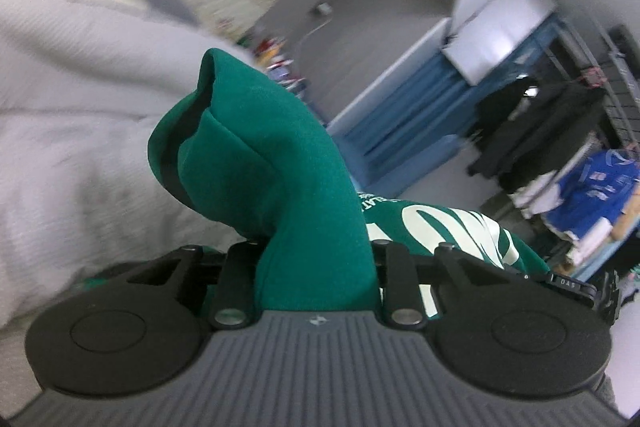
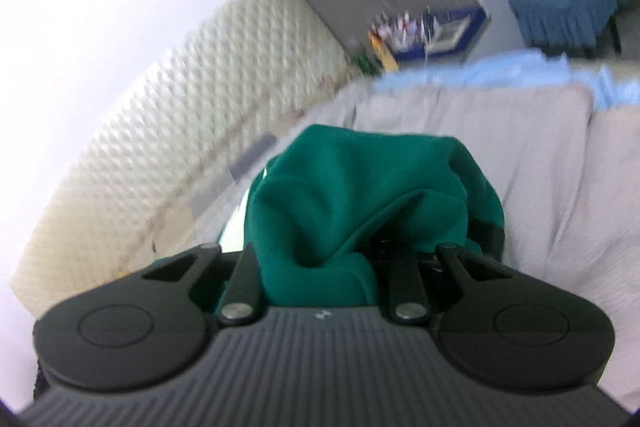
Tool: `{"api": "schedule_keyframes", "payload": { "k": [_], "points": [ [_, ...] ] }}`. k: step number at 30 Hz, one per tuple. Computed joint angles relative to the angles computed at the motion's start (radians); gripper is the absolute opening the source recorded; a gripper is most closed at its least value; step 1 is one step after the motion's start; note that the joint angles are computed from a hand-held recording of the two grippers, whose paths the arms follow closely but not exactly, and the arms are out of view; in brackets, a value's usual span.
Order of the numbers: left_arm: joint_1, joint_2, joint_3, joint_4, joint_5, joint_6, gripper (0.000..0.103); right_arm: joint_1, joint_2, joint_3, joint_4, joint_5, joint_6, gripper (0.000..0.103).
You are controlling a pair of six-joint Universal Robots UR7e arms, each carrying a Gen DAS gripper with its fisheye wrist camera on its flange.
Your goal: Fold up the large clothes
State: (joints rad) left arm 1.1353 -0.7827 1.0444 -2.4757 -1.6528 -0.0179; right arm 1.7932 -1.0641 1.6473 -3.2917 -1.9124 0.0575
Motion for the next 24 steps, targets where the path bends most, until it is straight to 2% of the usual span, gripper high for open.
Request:
{"api": "schedule_keyframes", "payload": {
  "k": [3,8,13,19,21,24],
  "points": [
    [-0.039,-0.020,0.015,-0.012,-0.030,-0.004,0.029,0.036,-0.062,0.039,-0.055,-0.019,-0.021,0.023],
    [-0.127,-0.023,0.000,-0.008,-0.066,0.003,0.029,0.120,-0.179,0.085,-0.098,-0.119,-0.082,0.022],
    [-0.224,-0.005,-0.045,0.012,-0.112,-0.020,0.029,0.228,-0.281,0.102,-0.149,-0.262,-0.179,0.022],
    [-0.313,0.072,-0.136,0.033,-0.202,-0.085,0.029,0.368,-0.336,0.047,-0.204,-0.460,-0.337,0.022],
    [-0.338,0.101,-0.146,0.024,-0.216,-0.116,0.029,0.381,-0.340,0.029,-0.225,-0.509,-0.395,0.022],
    [-0.352,0.179,-0.179,0.014,-0.246,-0.166,0.030,0.365,-0.373,0.047,-0.251,-0.564,-0.437,0.022]
  ]
}}
